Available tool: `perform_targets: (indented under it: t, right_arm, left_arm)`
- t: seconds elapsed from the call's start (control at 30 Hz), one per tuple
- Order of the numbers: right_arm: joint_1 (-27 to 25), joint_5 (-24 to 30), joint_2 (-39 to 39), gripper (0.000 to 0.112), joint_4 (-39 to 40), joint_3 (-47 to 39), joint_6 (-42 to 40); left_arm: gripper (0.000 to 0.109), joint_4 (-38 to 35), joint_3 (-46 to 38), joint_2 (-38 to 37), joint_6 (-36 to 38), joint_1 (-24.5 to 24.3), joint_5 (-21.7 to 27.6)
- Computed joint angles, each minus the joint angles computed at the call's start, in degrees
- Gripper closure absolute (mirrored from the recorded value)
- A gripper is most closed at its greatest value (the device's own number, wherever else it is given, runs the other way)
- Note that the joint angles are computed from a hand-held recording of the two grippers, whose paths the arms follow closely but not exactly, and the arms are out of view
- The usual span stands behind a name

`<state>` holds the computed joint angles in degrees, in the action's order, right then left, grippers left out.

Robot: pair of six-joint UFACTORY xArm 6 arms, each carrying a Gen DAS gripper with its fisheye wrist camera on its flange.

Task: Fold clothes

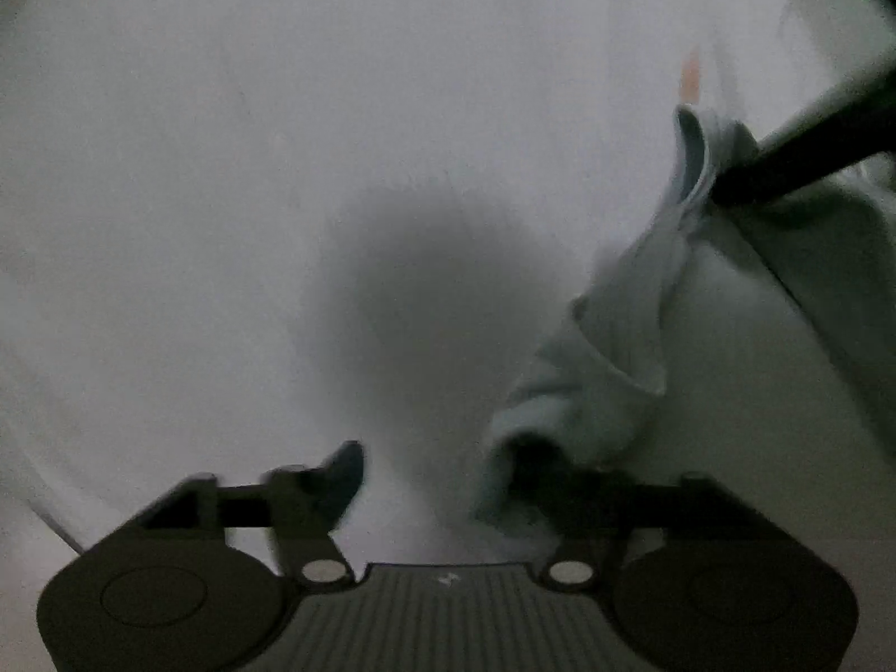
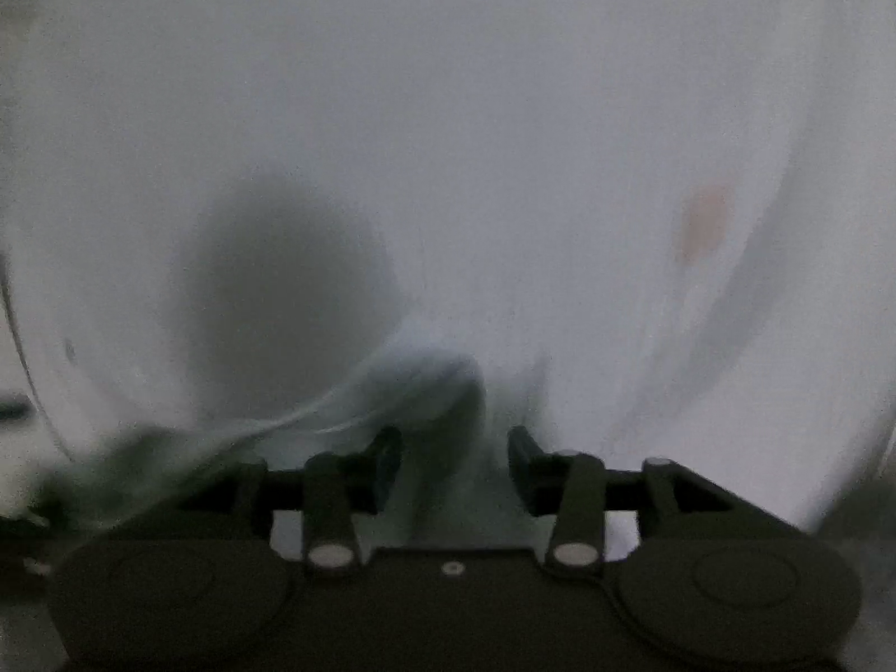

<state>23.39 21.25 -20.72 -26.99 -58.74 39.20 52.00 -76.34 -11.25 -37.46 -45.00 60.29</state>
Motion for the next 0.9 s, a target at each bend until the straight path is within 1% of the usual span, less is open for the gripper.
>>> perform_targets:
  t: [0.03,0.07,0.1,0.13,0.17,0.2,0.27,0.3,0.37,0.43,0.5,0.53,0.57,0.63,0.67,0.7,0.73,0.8,0.87,0.9]
  right_arm:
    - [-0.16,1.78,2.25,0.071,3.33,0.17,-0.47]
    - [-0.42,1.59,2.24,0.07,4.26,2.49,-0.24]
    - [-0.69,1.11,2.12,0.068,4.58,4.91,0.44]
    - [-1.14,-0.92,0.12,0.06,3.15,8.98,1.91]
    - [-1.76,-3.03,-2.76,0.052,2.42,14.01,2.83]
    - [-2.15,-3.23,-5.4,0.05,2.79,18.03,3.09]
    - [-2.85,-0.26,-10.16,0.049,4.65,24.53,3.48]
    - [-2.9,2.04,-11.91,0.05,5.24,26.8,4.45]
    - [-3.2,5.12,-15.41,0.05,7.78,31.33,6.35]
    - [-2.81,6.45,-18.81,0.05,11.64,35.79,8.48]
    - [-1.27,9.0,-22.47,0.05,12.0,38.67,12.05]
    - [-0.75,8.65,-23.37,0.05,11.81,39.82,13.45]
    - [-0.35,8.26,-24.26,0.049,11.88,40.86,14.73]
    - [-1.04,6.77,-25.79,0.048,15.52,41.71,15.62]
    - [-1.23,5.55,-26.18,0.046,15.64,42.5,17.94]
    - [-1.88,3.18,-25.42,0.046,14.91,43.19,20.98]
    - [-1.31,1.87,-26.35,0.046,13.39,44.87,24.34]
    - [-2.16,-2.57,-25.77,0.046,13.87,46.43,25.89]
    - [-2.36,-7.59,-20.67,0.046,12.58,44.92,27.98]
    - [-2.48,-9.71,-18.18,0.046,11.53,44.02,29.28]
  left_arm:
    - [0.041,-2.97,2.2,0.71,0.11,1.7,-1.28]
    - [0.041,-4.52,4.84,1.21,-0.45,2.8,-2.5]
    - [0.041,-3.68,8.91,-0.29,-1.1,2.56,-3.93]
    - [0.039,-3.27,13.24,-2.45,-1.69,1.69,-5.05]
    - [0.035,-3.12,17.39,-4.54,-2.15,0.73,-6.05]
    - [0.034,-4.38,20.39,-6.45,-2.02,-0.44,-5.6]
    - [0.033,-7.48,26.45,-9.64,-3.33,-4.44,-3.22]
    - [0.033,-8.99,28.32,-10.24,-3.9,-6.07,-1.73]
    - [0.033,-13.34,30.17,-10.8,-6.87,-7.67,0.56]
    - [0.033,-17.9,31.92,-11.24,-9.93,-8.94,2.22]
    - [0.031,-22.48,33.54,-11.9,-12.88,-9.4,2.93]
    - [0.028,-22.53,34.01,-12.3,-15.41,-9.58,3.3]
    - [0.021,-22.31,34.44,-12.67,-17.94,-9.77,3.73]
    - [0.016,-21.55,34.37,-12.35,-17.68,-7.28,3.53]
    - [0.015,-21.2,35.16,-13.22,-17.34,-6.71,3.31]
    - [0.015,-20.2,34.8,-12.36,-17.73,-6.61,3.17]
    - [0.016,-19.18,34.02,-11.37,-17.86,-6.31,3.58]
    - [0.016,-17.18,32.4,-9.44,-17.99,-5.63,4.58]
    - [0.016,-15.2,30.76,-7.52,-18.14,-5.0,5.61]
    - [0.016,-15.44,30.1,-6.82,-18.23,-4.17,5.12]
